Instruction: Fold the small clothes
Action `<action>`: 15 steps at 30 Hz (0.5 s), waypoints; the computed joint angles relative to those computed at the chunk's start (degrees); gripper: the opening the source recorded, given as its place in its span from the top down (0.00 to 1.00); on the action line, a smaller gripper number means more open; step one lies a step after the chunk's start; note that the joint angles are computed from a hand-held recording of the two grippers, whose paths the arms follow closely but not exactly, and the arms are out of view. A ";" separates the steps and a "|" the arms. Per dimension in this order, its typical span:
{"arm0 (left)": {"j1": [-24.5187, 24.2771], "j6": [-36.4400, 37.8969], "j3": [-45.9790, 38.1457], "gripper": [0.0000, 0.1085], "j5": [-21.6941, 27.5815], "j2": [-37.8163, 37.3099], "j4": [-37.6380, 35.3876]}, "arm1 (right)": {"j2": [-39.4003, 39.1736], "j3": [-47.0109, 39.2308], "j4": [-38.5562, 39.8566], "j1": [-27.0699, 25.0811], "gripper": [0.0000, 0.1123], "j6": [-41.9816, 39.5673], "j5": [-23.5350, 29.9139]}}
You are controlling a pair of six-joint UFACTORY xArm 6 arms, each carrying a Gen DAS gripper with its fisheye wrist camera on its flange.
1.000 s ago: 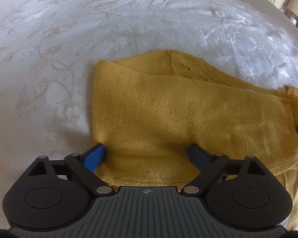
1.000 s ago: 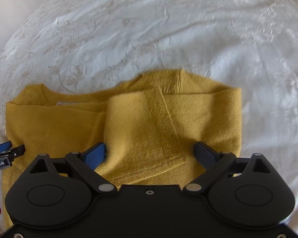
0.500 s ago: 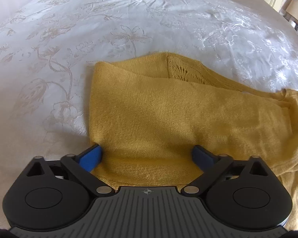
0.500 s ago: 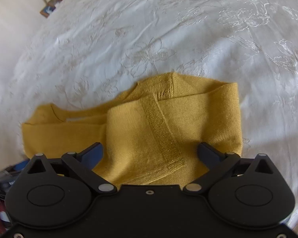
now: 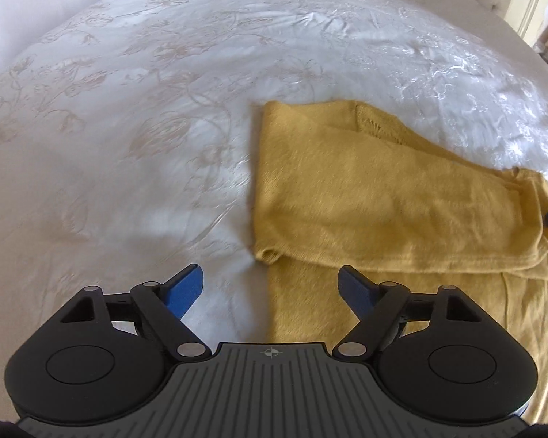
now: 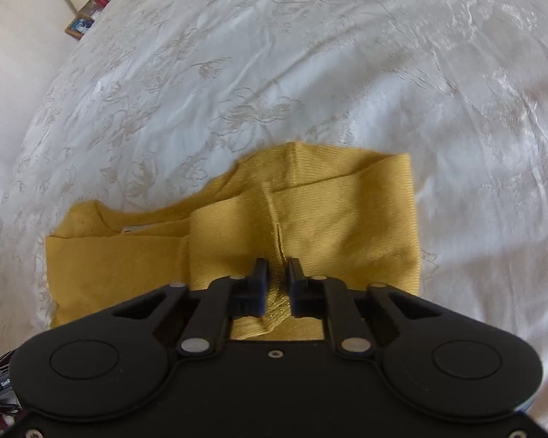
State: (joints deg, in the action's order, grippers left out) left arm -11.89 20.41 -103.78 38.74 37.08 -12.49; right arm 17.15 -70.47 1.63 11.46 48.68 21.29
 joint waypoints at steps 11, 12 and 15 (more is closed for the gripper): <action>-0.04 3.05 3.13 0.25 -3.27 -1.94 0.28 | -10.91 2.92 -27.16 1.57 0.88 24.88 2.39; -0.22 3.15 2.86 0.25 -3.44 -1.54 0.74 | -10.85 3.13 -26.32 1.55 0.88 24.15 4.73; -0.71 2.15 1.45 0.25 -2.78 -0.13 2.91 | -9.26 2.93 -23.35 1.52 0.88 21.56 10.88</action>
